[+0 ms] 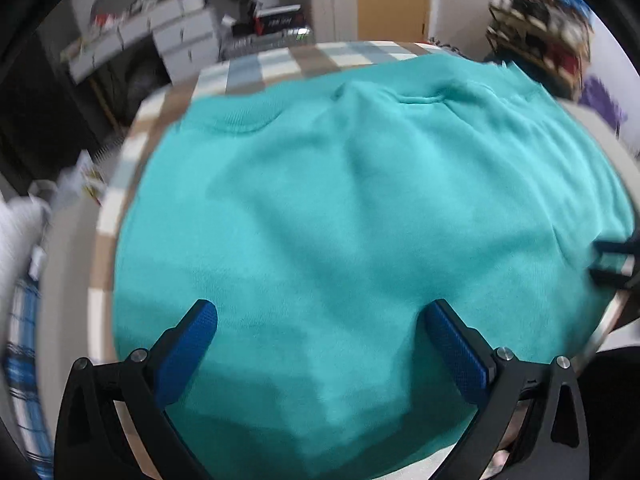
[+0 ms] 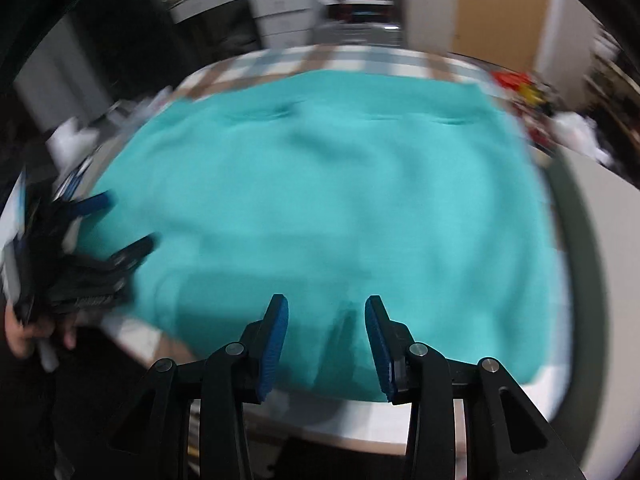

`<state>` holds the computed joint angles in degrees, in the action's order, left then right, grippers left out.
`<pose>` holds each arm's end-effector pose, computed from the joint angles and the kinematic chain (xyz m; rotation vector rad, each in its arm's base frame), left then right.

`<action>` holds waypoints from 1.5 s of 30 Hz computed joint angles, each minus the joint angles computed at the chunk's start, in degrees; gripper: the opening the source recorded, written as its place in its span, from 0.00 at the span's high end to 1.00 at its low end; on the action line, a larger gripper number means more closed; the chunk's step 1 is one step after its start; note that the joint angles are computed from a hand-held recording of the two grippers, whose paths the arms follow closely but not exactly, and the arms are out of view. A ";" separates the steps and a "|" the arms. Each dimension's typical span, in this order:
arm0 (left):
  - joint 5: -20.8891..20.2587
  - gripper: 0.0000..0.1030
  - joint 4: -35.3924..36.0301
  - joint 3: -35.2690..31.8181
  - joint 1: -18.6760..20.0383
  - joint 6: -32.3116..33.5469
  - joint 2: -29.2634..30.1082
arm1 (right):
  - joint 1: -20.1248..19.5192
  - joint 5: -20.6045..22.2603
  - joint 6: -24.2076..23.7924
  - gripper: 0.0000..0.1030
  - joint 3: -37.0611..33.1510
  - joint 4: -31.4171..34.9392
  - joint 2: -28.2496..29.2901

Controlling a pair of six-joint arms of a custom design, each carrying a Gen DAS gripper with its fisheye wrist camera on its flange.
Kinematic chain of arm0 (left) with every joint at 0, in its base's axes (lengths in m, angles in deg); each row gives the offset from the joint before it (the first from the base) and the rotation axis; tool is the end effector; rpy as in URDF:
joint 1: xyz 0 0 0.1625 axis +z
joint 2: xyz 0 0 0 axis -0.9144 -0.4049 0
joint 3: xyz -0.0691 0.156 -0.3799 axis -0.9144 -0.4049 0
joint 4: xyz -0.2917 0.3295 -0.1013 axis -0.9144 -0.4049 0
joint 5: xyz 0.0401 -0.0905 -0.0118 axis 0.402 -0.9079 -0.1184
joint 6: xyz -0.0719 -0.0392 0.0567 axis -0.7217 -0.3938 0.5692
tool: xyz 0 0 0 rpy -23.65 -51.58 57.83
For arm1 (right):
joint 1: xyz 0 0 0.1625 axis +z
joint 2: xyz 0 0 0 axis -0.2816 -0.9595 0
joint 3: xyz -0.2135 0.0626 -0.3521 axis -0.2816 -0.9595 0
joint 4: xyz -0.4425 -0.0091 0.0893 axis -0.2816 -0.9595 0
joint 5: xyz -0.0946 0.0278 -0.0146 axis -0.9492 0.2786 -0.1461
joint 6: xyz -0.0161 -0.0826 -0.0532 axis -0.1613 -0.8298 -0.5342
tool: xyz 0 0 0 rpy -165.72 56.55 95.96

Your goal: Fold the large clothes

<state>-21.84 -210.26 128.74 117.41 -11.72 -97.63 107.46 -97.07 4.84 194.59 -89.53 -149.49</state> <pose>-0.3339 -0.7171 0.0060 1.1146 2.3291 -0.2944 0.0788 -0.4725 0.3396 0.0418 -2.3268 0.6501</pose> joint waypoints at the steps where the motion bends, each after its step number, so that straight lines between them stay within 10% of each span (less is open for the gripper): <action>1: -0.10 0.01 -0.26 0.27 0.00 0.66 -0.17 | -0.42 -1.58 0.20 0.62 -0.03 -0.92 2.18; 5: -3.71 0.02 -1.06 3.70 0.01 2.23 -4.16 | -2.53 -0.27 1.07 0.62 0.34 -6.05 4.43; 10: -6.94 0.02 -4.16 9.35 1.00 1.63 -9.82 | -5.56 10.55 4.17 0.63 5.00 -4.51 -7.25; 14: 5.38 0.01 0.08 6.42 0.63 2.82 -4.21 | -9.19 12.85 6.16 0.60 8.08 -4.08 -13.81; 17: 3.43 0.01 6.28 3.20 1.48 -3.23 -3.51 | -13.19 14.03 8.89 0.61 7.22 1.51 -14.72; 25: -0.91 0.02 -4.79 8.04 -2.67 -0.66 -8.27 | -28.39 39.04 7.99 0.55 11.14 6.68 -28.02; 27: -6.77 0.02 -2.55 6.02 -4.23 1.78 -6.92 | -33.63 46.99 8.34 0.45 13.23 8.79 -32.39; 31: -5.75 0.02 5.49 -2.56 -6.67 3.42 1.55 | -41.45 59.18 11.31 0.44 15.77 8.46 -33.29; 37: -6.49 0.02 13.96 -11.67 -5.76 -0.39 8.72 | -38.44 55.08 19.09 0.44 13.24 0.81 -25.02; 42: -11.35 0.02 21.82 -18.08 -4.02 -0.77 11.20 | -30.52 48.13 21.63 0.00 10.03 -8.85 -15.90; 45: -12.61 0.02 22.93 -19.12 -3.64 0.28 11.44 | -25.33 37.77 21.55 0.00 8.75 -13.65 -12.67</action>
